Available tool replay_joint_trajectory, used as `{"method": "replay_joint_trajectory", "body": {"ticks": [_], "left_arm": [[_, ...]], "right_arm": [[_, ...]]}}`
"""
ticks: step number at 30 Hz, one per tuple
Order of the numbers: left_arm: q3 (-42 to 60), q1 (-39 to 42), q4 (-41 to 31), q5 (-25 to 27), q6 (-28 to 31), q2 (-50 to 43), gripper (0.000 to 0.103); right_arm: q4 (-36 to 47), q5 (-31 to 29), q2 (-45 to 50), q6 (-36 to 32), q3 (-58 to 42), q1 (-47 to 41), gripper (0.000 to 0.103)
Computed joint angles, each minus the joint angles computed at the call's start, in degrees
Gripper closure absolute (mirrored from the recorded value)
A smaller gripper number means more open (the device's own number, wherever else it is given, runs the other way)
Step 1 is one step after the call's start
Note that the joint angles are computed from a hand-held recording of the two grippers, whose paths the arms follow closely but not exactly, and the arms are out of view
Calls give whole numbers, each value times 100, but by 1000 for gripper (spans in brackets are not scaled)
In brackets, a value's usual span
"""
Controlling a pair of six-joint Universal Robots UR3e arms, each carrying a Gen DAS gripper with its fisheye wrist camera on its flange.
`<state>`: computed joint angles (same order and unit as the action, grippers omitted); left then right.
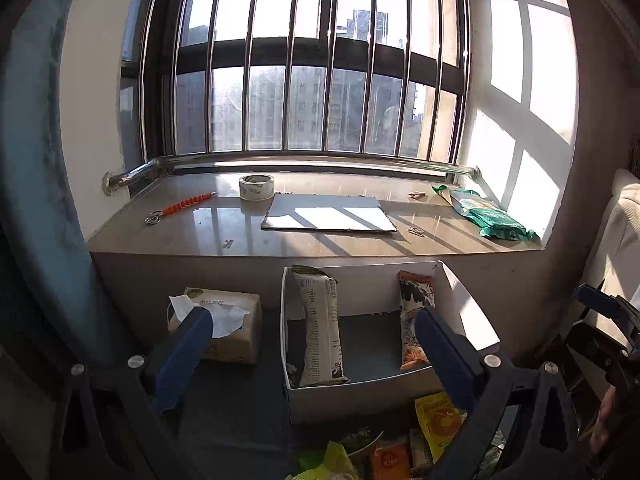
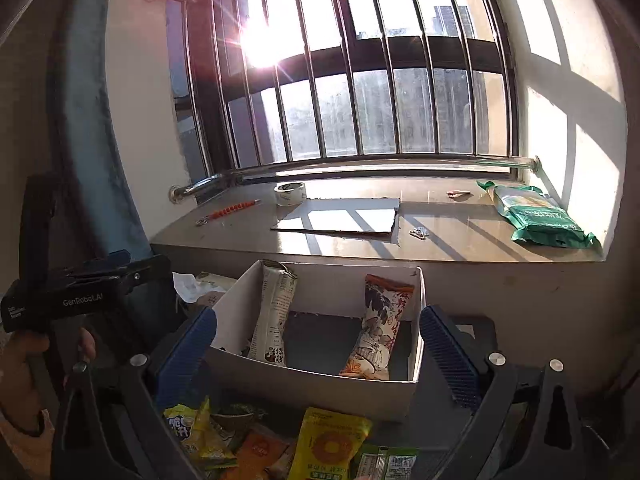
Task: Organize snacks
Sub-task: 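Lower both held bags into the white box and open both tools, then grasp the yellow chip bag with left tool while right grasps a dark packet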
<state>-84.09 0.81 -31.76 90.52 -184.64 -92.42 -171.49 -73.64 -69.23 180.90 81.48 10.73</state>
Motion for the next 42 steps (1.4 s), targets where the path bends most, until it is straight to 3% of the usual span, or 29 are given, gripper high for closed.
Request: {"method": "replay_joint_trajectory", "body": {"ticks": [3, 6, 9, 12, 16, 18, 21, 25, 31, 35, 38, 39, 40, 42], "left_arm": [[-1274, 63, 507, -256, 154, 1030, 0], [-2300, 153, 559, -590, 111, 2042, 0], [-3083, 265, 146, -1010, 138, 2963, 0], [-3792, 227, 143, -1026, -23, 3629, 0], [-4265, 395, -201, -1329, -16, 4061, 0], [-4367, 210, -33, -1083, -83, 3844, 0], [-4524, 322, 158, -1200, -33, 3424, 0], [-4815, 1397, 297, -2695, 273, 2780, 0], [-4512, 1972, 361, -3781, 1162, 1206, 1], [-4312, 2261, 214, -4330, 1293, 553, 2], [-4202, 2168, 196, -4334, 1225, 265, 25], [-4335, 2191, 354, -4483, 1189, 306, 42], [-4428, 2135, 538, -4391, 1080, 397, 52], [-4576, 2028, 743, -4226, 1005, 653, 60]], "right_arm": [[-777, 40, -865, -93, 1410, -53, 0], [-1433, 218, -1611, -54, 2668, -171, 0], [-2068, 213, -2159, 132, 3733, -168, 0], [-2667, 289, -2530, 279, 4691, -229, 0], [-3070, 106, -2828, 314, 5676, -217, 0], [-3215, 101, -2928, 351, 6055, -282, 0], [-3257, 195, -3138, 341, 6450, -460, 0], [-3327, 808, -3523, 297, 6903, -930, 0], [-3481, 952, -3607, 126, 7116, -976, 0], [-3683, 1055, -3368, 94, 7160, -961, 0], [-3708, 989, -3119, 143, 7066, -860, 0], [-3707, 997, -3072, 154, 7047, -848, 0], [-3724, 949, -3009, 181, 7017, -787, 0], [-3649, 867, -2956, 201, 6951, -717, 0]]}}
